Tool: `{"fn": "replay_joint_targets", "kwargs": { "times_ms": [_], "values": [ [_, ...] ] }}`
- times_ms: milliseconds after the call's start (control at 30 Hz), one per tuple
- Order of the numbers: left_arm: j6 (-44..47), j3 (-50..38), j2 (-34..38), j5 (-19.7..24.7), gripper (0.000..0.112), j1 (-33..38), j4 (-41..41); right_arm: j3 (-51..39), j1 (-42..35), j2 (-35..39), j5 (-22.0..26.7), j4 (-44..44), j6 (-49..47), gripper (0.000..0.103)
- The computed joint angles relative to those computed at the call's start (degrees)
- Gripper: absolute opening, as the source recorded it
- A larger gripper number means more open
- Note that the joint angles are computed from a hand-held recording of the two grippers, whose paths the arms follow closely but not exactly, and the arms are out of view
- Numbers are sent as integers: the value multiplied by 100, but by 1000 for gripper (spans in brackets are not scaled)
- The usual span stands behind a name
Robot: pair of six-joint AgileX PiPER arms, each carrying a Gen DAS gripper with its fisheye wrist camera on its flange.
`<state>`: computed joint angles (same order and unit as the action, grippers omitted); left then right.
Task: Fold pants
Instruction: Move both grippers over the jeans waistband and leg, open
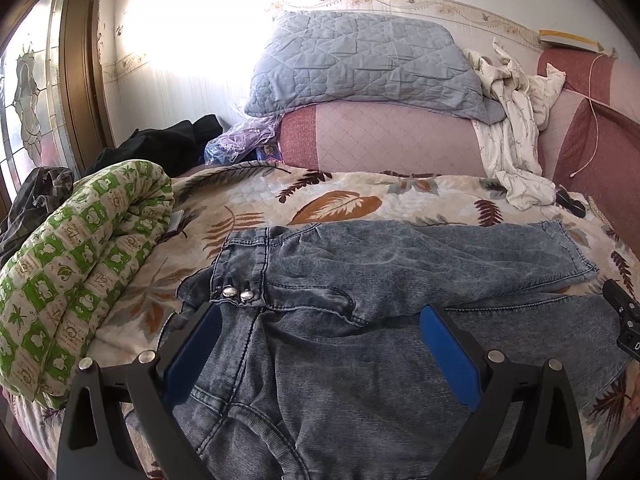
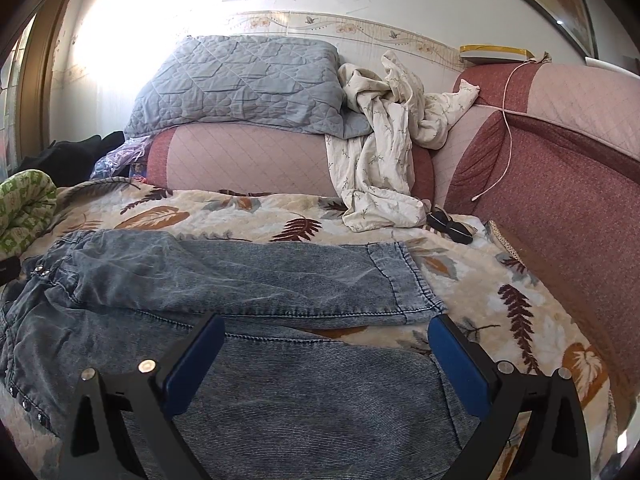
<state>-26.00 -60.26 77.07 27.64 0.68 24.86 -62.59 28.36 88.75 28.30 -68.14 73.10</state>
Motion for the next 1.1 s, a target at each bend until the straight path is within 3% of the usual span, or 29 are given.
{"fn": "replay_joint_targets", "kwargs": {
  "times_ms": [100, 267, 367, 567, 967, 1100],
  "values": [
    [386, -60, 112, -34, 99, 209, -383, 5, 20, 8, 45, -116, 128, 103],
    [31, -77, 273, -111, 99, 493, -87, -18, -166, -54, -36, -112, 160, 103],
    [-290, -105, 403, -132, 99, 613, 224, -95, -381, -97, -114, 107, -6, 103],
    [-61, -167, 655, -224, 99, 742, 33, -375, -1000, -59, -380, 839, -479, 103],
    [-554, -154, 926, -314, 99, 616, 713, -1698, -1643, 1047, -345, 1872, -1492, 103],
    [-471, -230, 1028, -282, 99, 715, 559, -1984, -1725, 1288, -316, 2205, -1773, 103]
  ]
}}
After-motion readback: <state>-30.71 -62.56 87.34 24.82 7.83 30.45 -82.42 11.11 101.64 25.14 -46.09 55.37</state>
